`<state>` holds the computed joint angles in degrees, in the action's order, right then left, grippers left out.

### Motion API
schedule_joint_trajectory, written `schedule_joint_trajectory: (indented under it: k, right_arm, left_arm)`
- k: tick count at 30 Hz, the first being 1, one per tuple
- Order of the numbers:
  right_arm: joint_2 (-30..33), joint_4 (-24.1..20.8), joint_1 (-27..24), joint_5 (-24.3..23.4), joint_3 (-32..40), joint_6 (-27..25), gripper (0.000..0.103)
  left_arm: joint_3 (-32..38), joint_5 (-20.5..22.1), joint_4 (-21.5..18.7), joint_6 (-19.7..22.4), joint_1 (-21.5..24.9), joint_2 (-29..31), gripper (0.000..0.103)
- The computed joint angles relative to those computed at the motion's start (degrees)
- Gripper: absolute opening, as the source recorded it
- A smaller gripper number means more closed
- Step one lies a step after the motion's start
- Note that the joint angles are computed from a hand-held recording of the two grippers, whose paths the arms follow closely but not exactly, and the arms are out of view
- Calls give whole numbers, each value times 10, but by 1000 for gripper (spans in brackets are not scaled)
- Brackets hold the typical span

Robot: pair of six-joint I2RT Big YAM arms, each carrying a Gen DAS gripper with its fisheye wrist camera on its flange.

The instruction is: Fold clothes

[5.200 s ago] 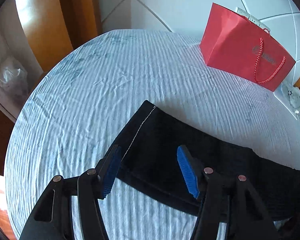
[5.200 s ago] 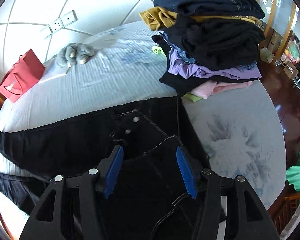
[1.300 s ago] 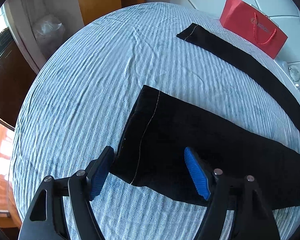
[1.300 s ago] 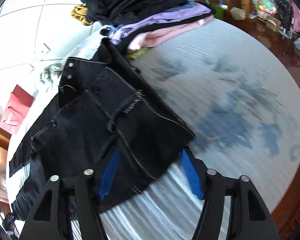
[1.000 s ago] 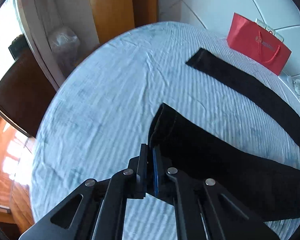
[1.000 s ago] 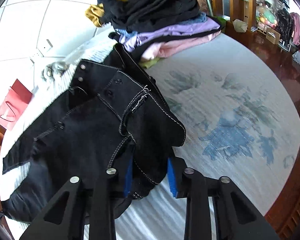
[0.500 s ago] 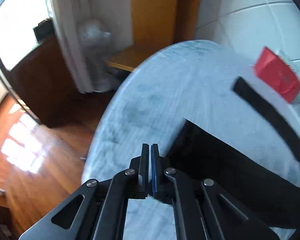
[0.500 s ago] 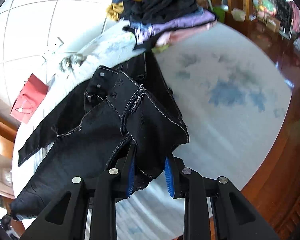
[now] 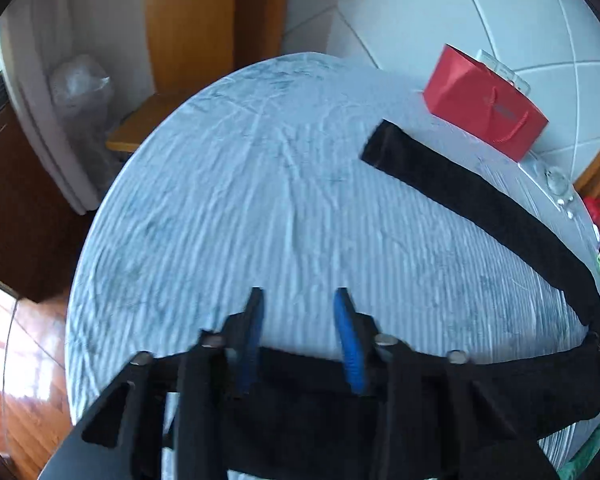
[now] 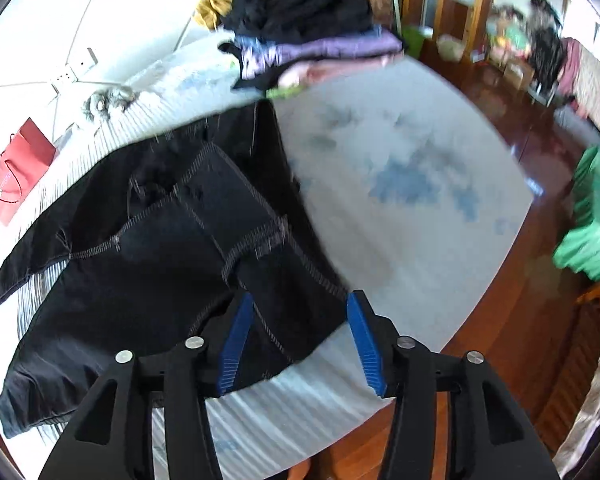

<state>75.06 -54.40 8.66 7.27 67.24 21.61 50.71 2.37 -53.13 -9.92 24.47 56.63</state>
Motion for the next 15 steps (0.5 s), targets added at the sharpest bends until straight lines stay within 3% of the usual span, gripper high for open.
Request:
schedule_joint_trajectory:
  k: [1, 2, 8, 15]
  right_arm:
    - [3, 1, -2, 8, 12, -15, 63]
    - [6, 3, -5, 15, 24, -31, 64]
    - [94, 10, -30, -55, 122, -88, 64]
    - [182, -9, -13, -81, 221, -108, 64]
  left_arm:
    - [7, -5, 9, -8, -24, 16, 70]
    - [15, -9, 18, -15, -46, 32, 75]
    - [82, -32, 50, -39, -112, 142, 77]
    - [186, -26, 49, -42, -104, 264, 78]
